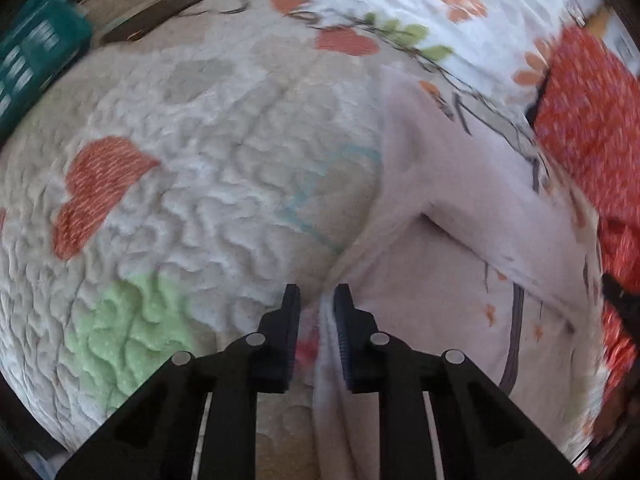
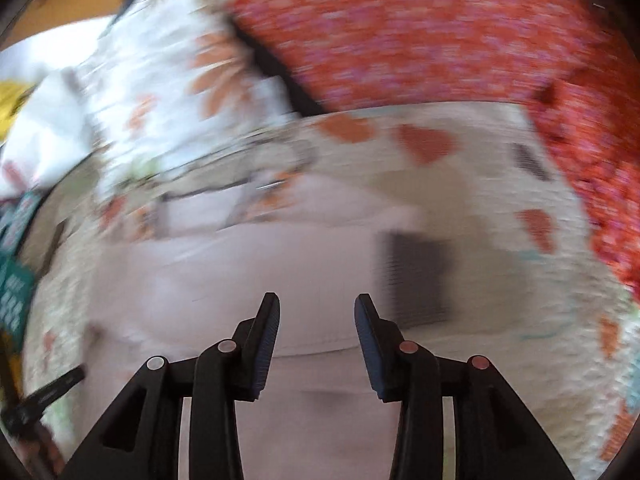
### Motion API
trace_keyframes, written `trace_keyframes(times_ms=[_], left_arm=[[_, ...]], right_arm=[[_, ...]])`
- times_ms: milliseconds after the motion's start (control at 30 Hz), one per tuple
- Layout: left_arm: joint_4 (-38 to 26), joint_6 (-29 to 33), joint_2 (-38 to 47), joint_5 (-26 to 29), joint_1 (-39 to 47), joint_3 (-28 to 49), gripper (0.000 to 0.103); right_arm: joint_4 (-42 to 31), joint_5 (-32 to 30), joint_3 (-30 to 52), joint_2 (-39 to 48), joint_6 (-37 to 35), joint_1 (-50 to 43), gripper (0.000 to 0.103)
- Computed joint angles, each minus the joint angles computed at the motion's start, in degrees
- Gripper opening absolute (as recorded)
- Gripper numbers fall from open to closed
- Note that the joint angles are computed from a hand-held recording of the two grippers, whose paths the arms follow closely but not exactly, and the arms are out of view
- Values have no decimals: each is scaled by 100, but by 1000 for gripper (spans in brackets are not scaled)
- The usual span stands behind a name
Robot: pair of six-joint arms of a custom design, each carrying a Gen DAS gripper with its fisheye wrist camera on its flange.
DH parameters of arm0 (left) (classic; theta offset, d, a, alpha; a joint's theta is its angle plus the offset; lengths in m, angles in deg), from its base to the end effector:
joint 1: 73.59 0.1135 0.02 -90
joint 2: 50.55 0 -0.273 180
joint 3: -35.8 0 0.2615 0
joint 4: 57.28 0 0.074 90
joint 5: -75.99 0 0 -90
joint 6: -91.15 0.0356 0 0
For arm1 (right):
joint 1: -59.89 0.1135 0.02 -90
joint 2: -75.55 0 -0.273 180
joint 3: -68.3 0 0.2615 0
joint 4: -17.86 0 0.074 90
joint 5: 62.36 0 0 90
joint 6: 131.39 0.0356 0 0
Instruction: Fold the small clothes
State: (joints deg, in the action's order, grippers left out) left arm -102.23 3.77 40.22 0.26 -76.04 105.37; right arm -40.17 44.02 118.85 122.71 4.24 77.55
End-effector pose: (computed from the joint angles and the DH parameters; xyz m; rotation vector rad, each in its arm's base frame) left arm 0.3107 -0.0221 0.1927 0.1912 2.7005 -0.3379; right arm 0.1536 0.0384 0.2409 0.7069 2.3694 0.1104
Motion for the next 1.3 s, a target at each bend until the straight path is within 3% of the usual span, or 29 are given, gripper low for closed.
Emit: trace_keyframes(times_ms=[67,100,233,267,400,467,600,667,700,967,1033,1167,1300], left_arm=[[367,-79,-143,-872,7,-165,0],[394,-111,-119,-951,111,-132,0],[-8,-123,62,1,861,220,1],[-132,-65,49,196,1007,289,6],[-191,-60,-247,613,1423,310,47],[-190,-87,-321,779,1578,354,48],[-324,-118,-353,990,1802,513,48],[-364,-146,-283,972,1832,650,48],[-352,-173,-258,964,1837,691,48],[-364,-179,-306,1031,1959,737,49],[-354,-166,-310,1027,2000,741,50],[-308,-255,-312,1091,2141,754,64],[-261,-388,-307,1143,2164,733,69]], right_arm=[[669,-233,167,787,137,648,42],[906,-329,221,1067,171,840,42],[2152,-1033,603,2544,267,1497,42],[2446,-1178,769,2965,257,1620,42],[3031,-1438,1365,4091,329,1787,42],[3131,-1390,1731,4565,456,1776,45],[2851,-1056,2535,5283,418,1706,45],[2318,-636,3149,5634,192,1855,28],[1964,-423,3507,5834,20,1962,26],[27,907,5981,7573,-920,2679,28],[216,776,5791,7414,-880,2628,30],[1611,-149,3846,5835,-446,2219,33],[1902,-171,2730,4790,7,2144,34]])
